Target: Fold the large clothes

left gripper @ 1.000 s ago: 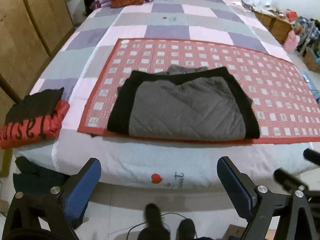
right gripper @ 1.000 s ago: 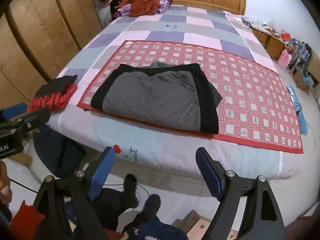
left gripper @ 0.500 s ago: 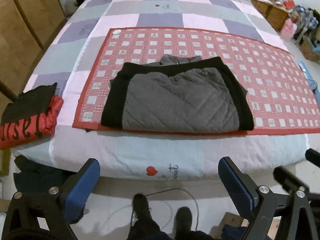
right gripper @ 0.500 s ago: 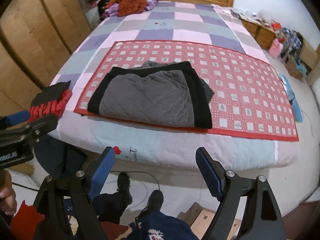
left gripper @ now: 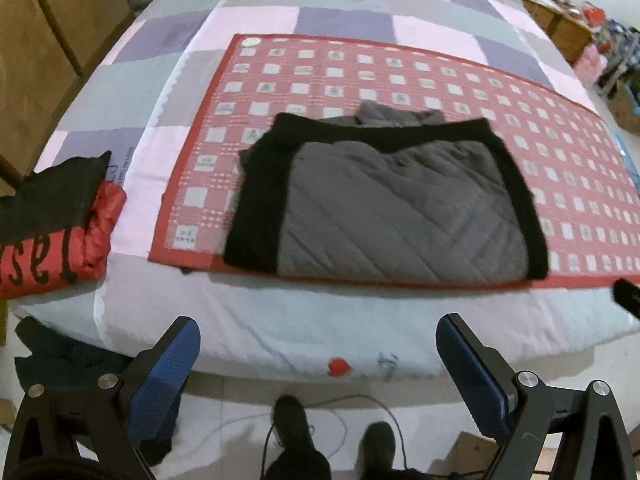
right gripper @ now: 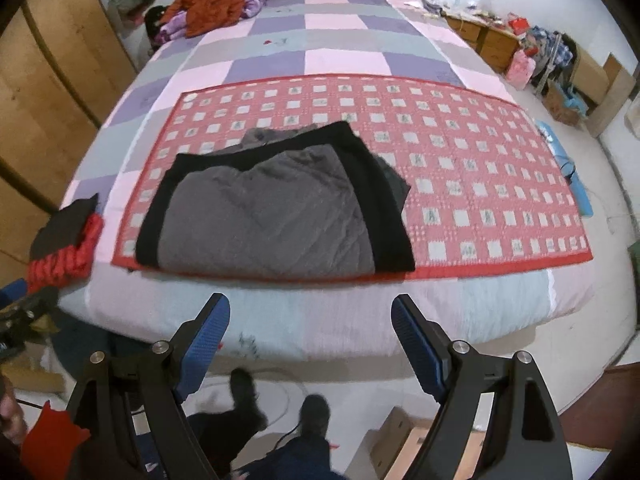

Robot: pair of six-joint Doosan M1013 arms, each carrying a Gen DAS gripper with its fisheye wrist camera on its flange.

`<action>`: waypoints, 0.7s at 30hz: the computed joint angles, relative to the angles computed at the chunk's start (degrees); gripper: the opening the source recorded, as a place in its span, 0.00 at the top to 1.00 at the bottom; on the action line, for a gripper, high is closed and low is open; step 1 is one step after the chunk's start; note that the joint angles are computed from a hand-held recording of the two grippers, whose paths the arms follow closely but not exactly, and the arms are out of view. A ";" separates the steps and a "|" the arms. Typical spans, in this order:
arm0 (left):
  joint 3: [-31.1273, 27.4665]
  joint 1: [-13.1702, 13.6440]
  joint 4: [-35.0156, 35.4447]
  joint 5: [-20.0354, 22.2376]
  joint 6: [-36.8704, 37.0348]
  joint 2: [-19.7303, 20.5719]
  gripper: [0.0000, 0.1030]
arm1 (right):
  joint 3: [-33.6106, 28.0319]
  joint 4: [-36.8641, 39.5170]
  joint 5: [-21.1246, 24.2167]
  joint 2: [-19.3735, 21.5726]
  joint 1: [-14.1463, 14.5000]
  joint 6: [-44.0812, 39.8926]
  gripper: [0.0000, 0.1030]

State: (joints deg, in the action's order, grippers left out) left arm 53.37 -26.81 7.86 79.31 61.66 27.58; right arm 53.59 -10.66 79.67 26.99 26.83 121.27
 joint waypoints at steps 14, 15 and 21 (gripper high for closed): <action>-13.06 3.72 -2.15 2.29 -8.54 13.02 0.05 | -23.35 2.47 4.64 23.45 -9.70 -13.72 0.17; -13.36 3.56 -2.37 2.53 -8.88 13.39 0.05 | -26.57 2.95 6.13 25.88 -10.34 -14.37 0.17; -16.38 2.32 -4.11 7.52 -7.72 15.94 0.05 | -43.12 12.07 16.24 37.13 -13.24 -12.84 0.19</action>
